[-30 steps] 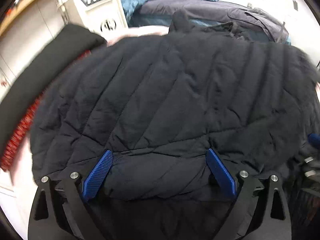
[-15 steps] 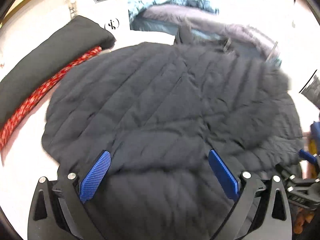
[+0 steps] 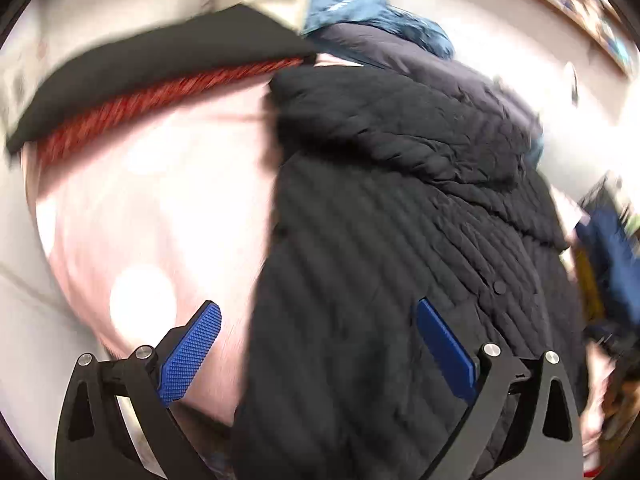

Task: Fold large clothes

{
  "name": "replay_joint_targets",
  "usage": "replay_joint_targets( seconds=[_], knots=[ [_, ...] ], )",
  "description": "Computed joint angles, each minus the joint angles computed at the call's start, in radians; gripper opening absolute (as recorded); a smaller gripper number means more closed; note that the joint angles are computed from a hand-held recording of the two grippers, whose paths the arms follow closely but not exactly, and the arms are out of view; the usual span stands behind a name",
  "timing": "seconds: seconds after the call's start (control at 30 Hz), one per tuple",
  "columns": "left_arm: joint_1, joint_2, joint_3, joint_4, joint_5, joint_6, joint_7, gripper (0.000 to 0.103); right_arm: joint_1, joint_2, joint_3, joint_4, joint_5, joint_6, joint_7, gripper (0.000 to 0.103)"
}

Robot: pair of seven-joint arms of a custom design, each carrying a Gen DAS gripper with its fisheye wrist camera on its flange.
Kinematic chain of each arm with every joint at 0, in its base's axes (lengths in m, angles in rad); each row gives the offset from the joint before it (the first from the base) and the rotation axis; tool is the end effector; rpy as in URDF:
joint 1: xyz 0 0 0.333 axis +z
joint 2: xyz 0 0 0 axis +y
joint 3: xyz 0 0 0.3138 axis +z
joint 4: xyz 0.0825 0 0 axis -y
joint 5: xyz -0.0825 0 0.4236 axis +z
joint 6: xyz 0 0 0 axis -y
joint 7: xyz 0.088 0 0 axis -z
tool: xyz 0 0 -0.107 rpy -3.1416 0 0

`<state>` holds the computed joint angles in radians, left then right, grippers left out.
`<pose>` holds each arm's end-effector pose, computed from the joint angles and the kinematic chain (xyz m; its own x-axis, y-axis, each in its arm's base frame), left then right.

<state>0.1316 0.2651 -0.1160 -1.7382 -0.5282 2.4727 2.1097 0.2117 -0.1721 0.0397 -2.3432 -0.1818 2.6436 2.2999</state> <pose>0.7073 0.0190 0.4567 -0.2353 -0.9422 0.2385 -0.8360 0.0711 -0.5441 0.5319 0.1419 0.4294 -0.2870 -0.9412 -0.1782 -0.8358 0.3369 -0.4334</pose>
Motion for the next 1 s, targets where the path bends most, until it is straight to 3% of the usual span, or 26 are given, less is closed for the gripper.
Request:
replay_joint_targets(
  seconds=[0.1,0.2,0.27,0.37,0.4,0.43,0.53,0.6,0.67,0.73,0.8,0.9,0.97,1.0],
  knots=[
    [0.051,0.001,-0.007,-0.011,-0.136,-0.087,0.007,0.094,0.026,-0.044,-0.031,-0.082,0.13,0.05,-0.04,0.097],
    [0.05,0.022,-0.002,-0.002,-0.129,-0.164,-0.005,0.088,0.064,-0.058,-0.057,-0.122,0.264,0.103,-0.101,0.097],
    [0.023,0.018,0.004,-0.025,-0.059,-0.135,-0.001,0.085,0.099,-0.064,-0.079,-0.137,0.36,0.121,-0.174,0.09],
    [0.011,0.007,0.004,-0.054,-0.03,-0.105,0.011,0.079,0.158,-0.066,-0.12,-0.144,0.529,0.133,-0.315,0.065],
    [0.014,0.006,0.002,-0.053,-0.04,-0.115,0.011,0.075,0.186,-0.067,-0.139,-0.147,0.614,0.14,-0.381,0.053],
    [0.02,0.005,0.002,-0.049,-0.051,-0.131,0.014,0.072,0.208,-0.07,-0.151,-0.15,0.688,0.145,-0.436,0.051],
    [0.04,0.003,0.001,-0.041,-0.094,-0.186,0.04,0.058,0.194,-0.078,-0.126,-0.157,0.719,0.142,-0.472,0.05],
    [0.061,0.003,0.002,-0.033,-0.145,-0.23,0.061,0.043,0.196,-0.082,-0.123,-0.158,0.752,0.14,-0.504,0.049],
    [0.062,-0.004,0.008,-0.038,-0.146,-0.233,0.072,0.036,0.187,-0.082,-0.116,-0.159,0.758,0.138,-0.514,0.05],
    [0.061,0.002,0.015,-0.031,-0.14,-0.234,0.061,0.038,0.2,-0.073,-0.128,-0.163,0.826,0.158,-0.548,0.054],
    [0.049,0.022,0.026,-0.02,-0.106,-0.211,-0.007,0.064,0.21,-0.078,-0.132,-0.178,0.892,0.19,-0.575,0.058],
    [0.06,0.031,0.011,-0.019,-0.134,-0.208,0.017,0.076,0.218,-0.059,-0.122,-0.169,0.926,0.225,-0.605,0.072],
    [0.045,0.023,0.01,-0.025,-0.093,-0.2,0.022,0.076,0.196,-0.037,-0.087,-0.153,0.858,0.234,-0.559,0.082],
    [0.037,0.015,0.007,-0.032,-0.067,-0.201,0.042,0.07,0.178,-0.028,-0.066,-0.144,0.797,0.23,-0.525,0.086]
  ],
)
